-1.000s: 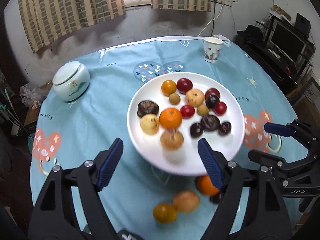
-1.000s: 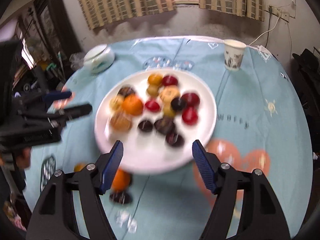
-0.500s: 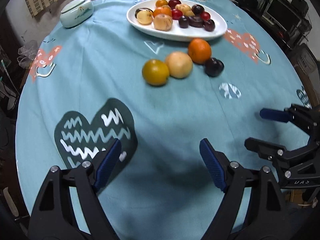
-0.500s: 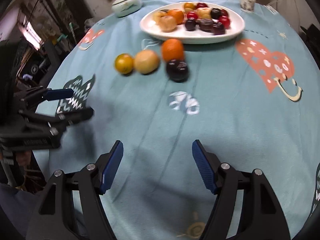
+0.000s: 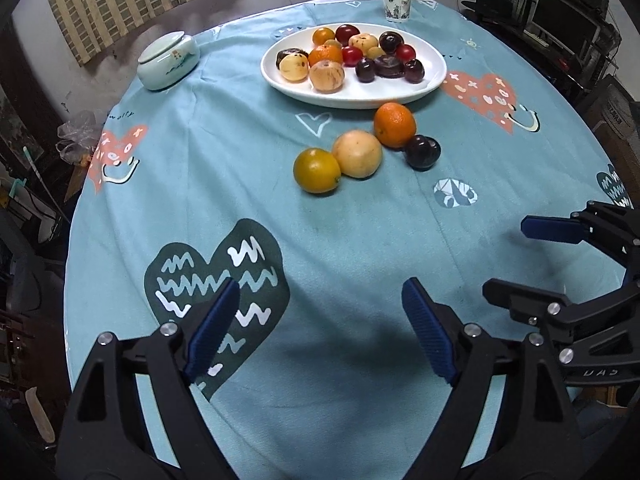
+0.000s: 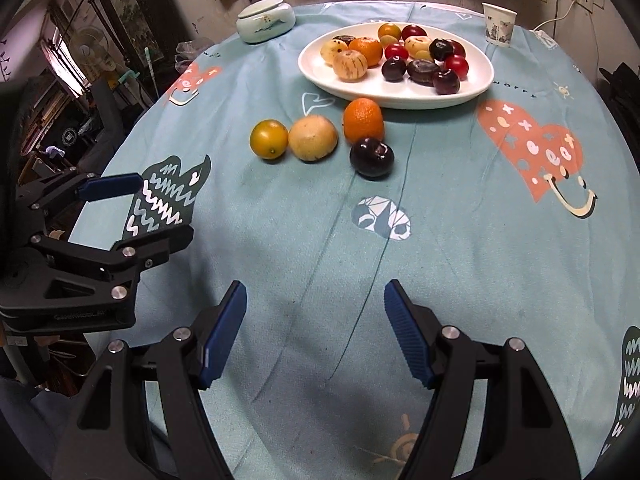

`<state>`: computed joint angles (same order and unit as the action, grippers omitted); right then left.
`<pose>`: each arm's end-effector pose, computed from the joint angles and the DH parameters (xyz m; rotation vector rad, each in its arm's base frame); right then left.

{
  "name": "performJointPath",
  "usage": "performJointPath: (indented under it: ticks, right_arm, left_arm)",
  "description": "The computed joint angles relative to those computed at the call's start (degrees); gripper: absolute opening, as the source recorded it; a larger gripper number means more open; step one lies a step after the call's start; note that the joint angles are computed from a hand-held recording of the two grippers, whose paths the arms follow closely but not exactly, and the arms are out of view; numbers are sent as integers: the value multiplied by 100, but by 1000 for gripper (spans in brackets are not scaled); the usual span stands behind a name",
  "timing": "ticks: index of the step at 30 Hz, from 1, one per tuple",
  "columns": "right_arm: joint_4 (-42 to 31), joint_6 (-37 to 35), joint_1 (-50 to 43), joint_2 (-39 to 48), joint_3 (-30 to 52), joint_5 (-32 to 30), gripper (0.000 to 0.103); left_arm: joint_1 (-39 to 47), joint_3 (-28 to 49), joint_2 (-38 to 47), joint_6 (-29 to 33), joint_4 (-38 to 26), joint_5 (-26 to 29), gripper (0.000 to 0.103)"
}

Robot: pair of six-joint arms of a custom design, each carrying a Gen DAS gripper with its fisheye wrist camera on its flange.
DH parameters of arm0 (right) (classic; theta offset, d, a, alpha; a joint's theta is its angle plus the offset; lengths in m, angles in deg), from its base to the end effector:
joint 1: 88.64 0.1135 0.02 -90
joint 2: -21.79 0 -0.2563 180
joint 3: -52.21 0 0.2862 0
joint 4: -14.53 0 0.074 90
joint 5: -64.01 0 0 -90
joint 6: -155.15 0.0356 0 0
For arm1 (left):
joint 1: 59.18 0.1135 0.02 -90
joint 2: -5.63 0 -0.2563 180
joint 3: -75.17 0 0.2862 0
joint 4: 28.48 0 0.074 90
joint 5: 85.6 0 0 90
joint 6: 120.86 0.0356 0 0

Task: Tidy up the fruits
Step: 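Move both open tools back toward the remaining loose fruits, then grasp the last dark plum with the right tool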

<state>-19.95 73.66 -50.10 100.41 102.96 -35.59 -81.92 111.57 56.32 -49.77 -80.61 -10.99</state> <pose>0.2099 0.1748 0.1343 -0.7605 2.6179 0.4776 0.1681 -0.0602 0.1419 0.0139 2.6618 0.1386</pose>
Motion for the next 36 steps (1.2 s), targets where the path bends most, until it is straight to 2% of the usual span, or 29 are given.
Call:
performJointPath:
  ticks: [15, 21, 26, 31, 36]
  right_arm:
    - [96, -27, -134, 178, 59, -89, 72]
    - [493, -252, -228, 273, 158, 106, 72]
    - [688, -373, -546, 1317, 1001, 184, 72]
    - [492, -692, -555, 2206, 1763, 239, 72]
    - [362, -863, -523, 2756, 2238, 118, 65]
  left_arm:
    - [89, 125, 441, 38, 240, 84, 86]
    - [408, 108, 493, 77, 311, 255, 86]
    - [612, 128, 565, 109, 338, 381, 86]
    - [761, 132, 613, 97, 358, 430, 86]
    - [925, 136, 672, 51, 399, 548, 86]
